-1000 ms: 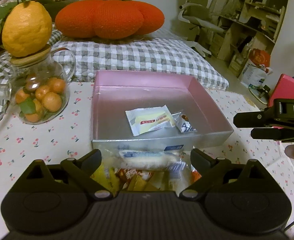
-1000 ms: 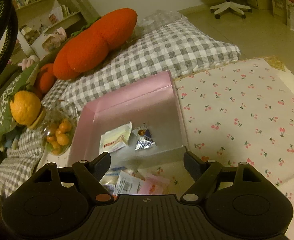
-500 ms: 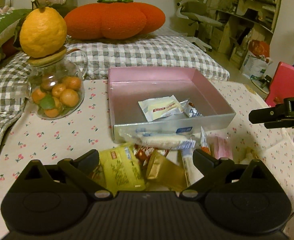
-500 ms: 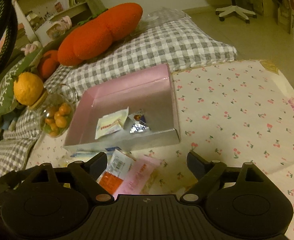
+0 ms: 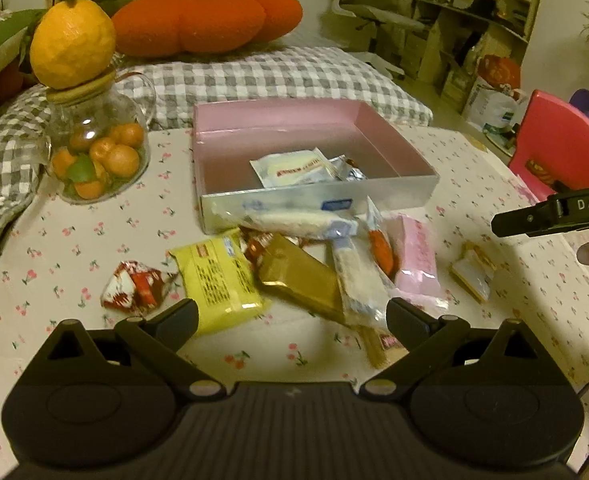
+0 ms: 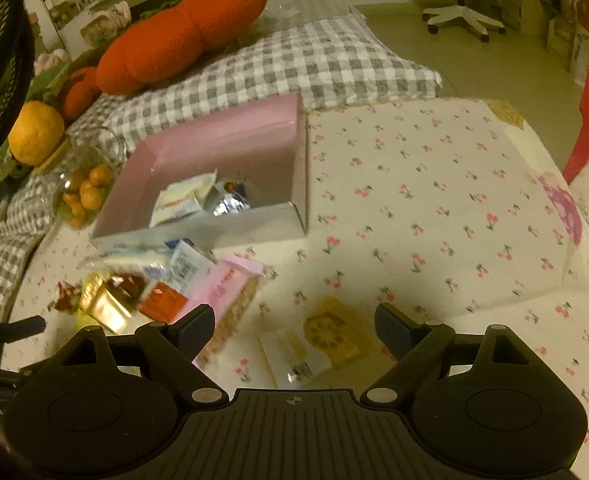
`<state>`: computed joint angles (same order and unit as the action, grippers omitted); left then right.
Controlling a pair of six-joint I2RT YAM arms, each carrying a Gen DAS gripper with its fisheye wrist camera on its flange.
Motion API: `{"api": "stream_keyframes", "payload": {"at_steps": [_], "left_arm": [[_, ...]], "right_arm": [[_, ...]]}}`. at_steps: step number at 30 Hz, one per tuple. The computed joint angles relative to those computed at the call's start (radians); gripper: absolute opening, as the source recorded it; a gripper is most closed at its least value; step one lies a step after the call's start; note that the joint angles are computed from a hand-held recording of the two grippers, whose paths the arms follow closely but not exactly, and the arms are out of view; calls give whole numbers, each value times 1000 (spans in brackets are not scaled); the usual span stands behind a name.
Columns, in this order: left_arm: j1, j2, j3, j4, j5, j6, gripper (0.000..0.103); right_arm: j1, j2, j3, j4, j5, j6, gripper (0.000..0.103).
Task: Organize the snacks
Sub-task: 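Move both tools back over the remaining snack packets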
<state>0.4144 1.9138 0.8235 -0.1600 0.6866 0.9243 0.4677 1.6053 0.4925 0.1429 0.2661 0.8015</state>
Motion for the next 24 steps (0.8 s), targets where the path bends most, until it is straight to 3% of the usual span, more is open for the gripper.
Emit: {"api": "stream_keyframes", "payload": {"at_steps": [5, 13, 24], "left_arm": [[-7, -20, -55, 16, -13, 5, 100], [-80, -36, -171, 146, -69, -62, 99], [-192, -19, -257, 292, -157, -168, 94]], "right_arm": [[8, 5, -24, -12, 2, 1, 89], [-18, 61, -17, -1, -14, 29, 89], [-42, 238, 117, -7, 10, 78, 89]]}}
